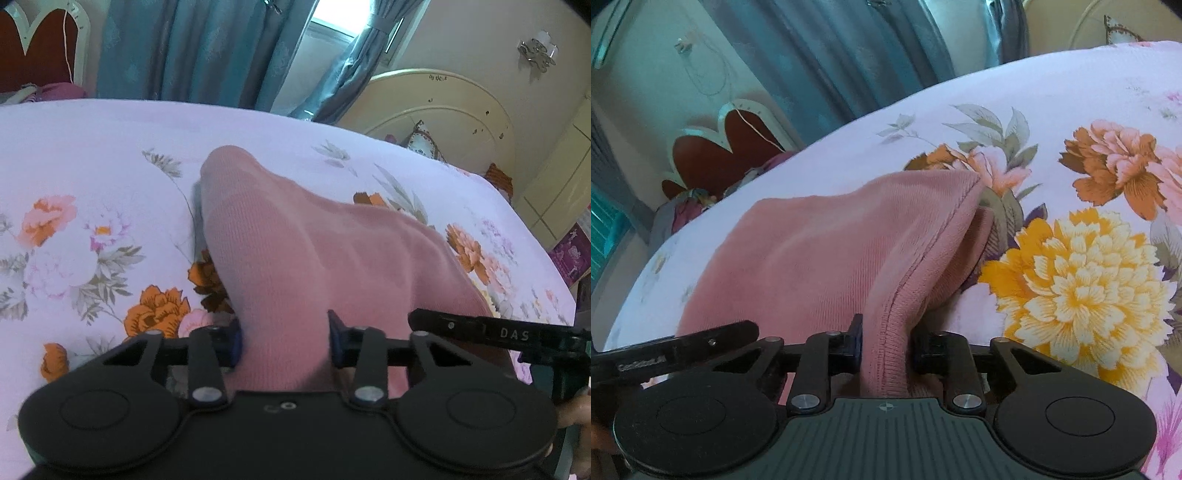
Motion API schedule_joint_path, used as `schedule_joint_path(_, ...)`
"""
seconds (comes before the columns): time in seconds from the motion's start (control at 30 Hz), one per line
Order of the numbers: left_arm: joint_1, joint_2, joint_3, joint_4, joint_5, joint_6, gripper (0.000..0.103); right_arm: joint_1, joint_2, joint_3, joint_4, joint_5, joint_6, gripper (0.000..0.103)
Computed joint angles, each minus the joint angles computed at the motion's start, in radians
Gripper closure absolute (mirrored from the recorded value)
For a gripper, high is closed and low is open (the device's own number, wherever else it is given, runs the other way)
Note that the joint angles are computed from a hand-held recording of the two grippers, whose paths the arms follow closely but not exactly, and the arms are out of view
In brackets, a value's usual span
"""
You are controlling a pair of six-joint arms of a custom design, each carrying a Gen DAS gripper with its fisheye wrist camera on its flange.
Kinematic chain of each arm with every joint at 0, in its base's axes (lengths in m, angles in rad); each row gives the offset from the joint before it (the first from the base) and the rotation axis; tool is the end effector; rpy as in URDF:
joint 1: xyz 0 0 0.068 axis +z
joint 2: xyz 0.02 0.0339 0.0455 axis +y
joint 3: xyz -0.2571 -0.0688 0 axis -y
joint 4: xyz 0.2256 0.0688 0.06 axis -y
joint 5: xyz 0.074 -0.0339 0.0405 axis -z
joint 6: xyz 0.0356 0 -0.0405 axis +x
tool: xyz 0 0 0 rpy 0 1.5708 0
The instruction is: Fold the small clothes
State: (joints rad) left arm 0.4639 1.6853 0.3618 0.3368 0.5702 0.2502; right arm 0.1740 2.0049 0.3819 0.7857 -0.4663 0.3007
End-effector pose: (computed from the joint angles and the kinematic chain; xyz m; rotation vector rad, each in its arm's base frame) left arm 0.2054 0.0813 0.0781 -0.0452 2.3858 -0.4030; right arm 0.2406 0.0585 0.0397 -0.0672 2.4341 0.7787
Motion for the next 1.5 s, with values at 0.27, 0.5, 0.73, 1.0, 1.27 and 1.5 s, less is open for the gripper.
schedule_joint_path(0.27, 0.026, -0.203, -0.035, -0.134, 0.02, 0.047, 0.07, 0.023, -0.157, -0.049, -0.023, -0.038, 0.059, 0.081)
schedule_joint_path(0.5, 0.22, -0.342, 0.021, -0.4, 0.118, 0.217, 0.07, 0.189, -0.309, -0.068, -0.056, 0.034, 0.183, 0.081)
schedule_joint_path(0.73, 0.561, -0.197, 0.264, -0.746, 0.271, 0.611, 0.07, 0.506, -0.317, 0.033, -0.085, 0.258, 0.364, 0.081)
schedule_joint_path(1.0, 0.814, 0.302, 0.928, -1.246, 0.318, 1.011, 0.07, 0.9, -0.058, 0.436, -0.223, 0.596, 0.61, 0.081)
schedule_joint_path(1.27, 0.892, 0.726, 1.603, -1.501, 0.295, 1.027, 0.07, 1.012, 0.325, 1.059, -0.479, 0.642, 0.669, 0.082)
schedule_joint_path(1.5, 0.923, 1.09, 2.129, -1.627, 0.248, 0.98, 0.061, 1.017, 0.628, 1.537, -0.764, 0.669, 0.665, 0.081)
